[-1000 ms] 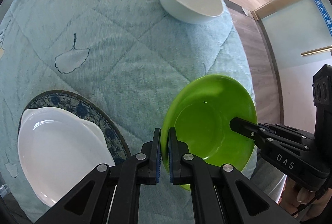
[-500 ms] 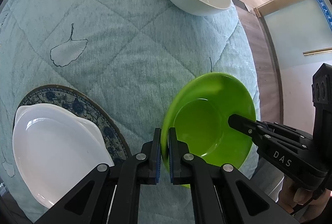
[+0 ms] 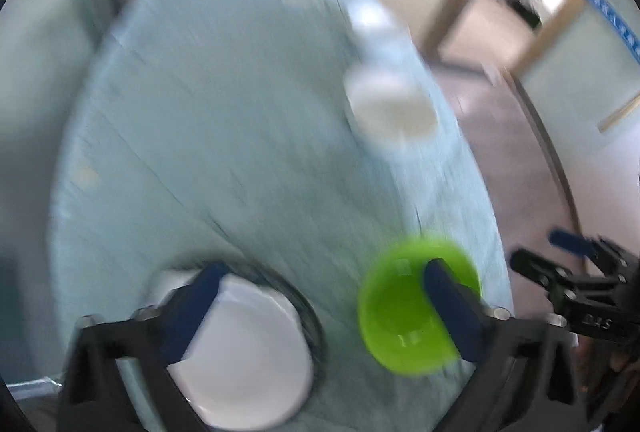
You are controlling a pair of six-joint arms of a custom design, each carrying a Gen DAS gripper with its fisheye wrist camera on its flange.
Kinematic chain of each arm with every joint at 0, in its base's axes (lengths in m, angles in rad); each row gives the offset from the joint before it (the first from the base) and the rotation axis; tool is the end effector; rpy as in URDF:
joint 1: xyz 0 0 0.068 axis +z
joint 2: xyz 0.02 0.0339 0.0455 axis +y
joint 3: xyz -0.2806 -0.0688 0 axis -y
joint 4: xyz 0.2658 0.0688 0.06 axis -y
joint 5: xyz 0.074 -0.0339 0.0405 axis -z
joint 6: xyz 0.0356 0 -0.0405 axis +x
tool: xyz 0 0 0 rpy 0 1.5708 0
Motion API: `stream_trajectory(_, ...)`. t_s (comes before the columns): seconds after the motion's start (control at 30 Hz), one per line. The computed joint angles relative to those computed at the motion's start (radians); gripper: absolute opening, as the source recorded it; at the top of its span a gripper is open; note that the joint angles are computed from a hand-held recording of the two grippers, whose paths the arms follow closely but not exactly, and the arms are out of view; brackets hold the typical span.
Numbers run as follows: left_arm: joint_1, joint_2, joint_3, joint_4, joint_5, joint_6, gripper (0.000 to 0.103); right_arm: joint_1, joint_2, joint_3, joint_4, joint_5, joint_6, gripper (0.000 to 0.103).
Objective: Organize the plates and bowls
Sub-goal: 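Open both tools to set the green bowl on the cloth, then move both tools to a white bowl and close on its rim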
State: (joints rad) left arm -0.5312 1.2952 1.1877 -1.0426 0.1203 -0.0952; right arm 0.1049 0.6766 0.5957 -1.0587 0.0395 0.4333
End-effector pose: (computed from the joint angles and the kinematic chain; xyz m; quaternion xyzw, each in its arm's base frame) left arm 0.2211 -0.1349 0.3148 0.2234 0.9504 -0.1201 0.1802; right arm 0.1163 0.0108 0.2280 0.1638 0.9628 0.0383 0.2113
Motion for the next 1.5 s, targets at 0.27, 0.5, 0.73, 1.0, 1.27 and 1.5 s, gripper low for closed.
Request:
stream_trajectory(0.27,0.111,0.136,0.307,-0.139,0.110,0.139,0.003,-0.247,0.047,0.157,-0.030,-0.172,-0.126,0.053)
stream_trajectory(0.5,0.108,0.316,0.590,-0.227,0.119,0.153,0.101,-0.307,0.175,0.289,-0.002,-0.220,-0.187,0.019)
stream_trajectory(0.73,0.087,0.571,0.917,-0.296,0.129,0.176,0.100,-0.377,0.374,0.418,0.108,-0.241,-0.260,0.102)
stream_trajectory(1.0,0.074,0.885,1.153,-0.365,0.232,0.190,0.097,-0.380,0.644,0.454,0.162,-0.340,-0.300,0.102)
stream_trajectory(1.27,0.059,1.068,1.180,-0.342,0.245,0.206,0.078,-0.383,0.848,0.429,0.312,-0.315,-0.216,0.102)
stream_trajectory(1.5,0.036,1.180,1.226,-0.347,0.264,0.210,0.050,-0.351,0.951,0.420,0.377,-0.283,-0.191,0.089)
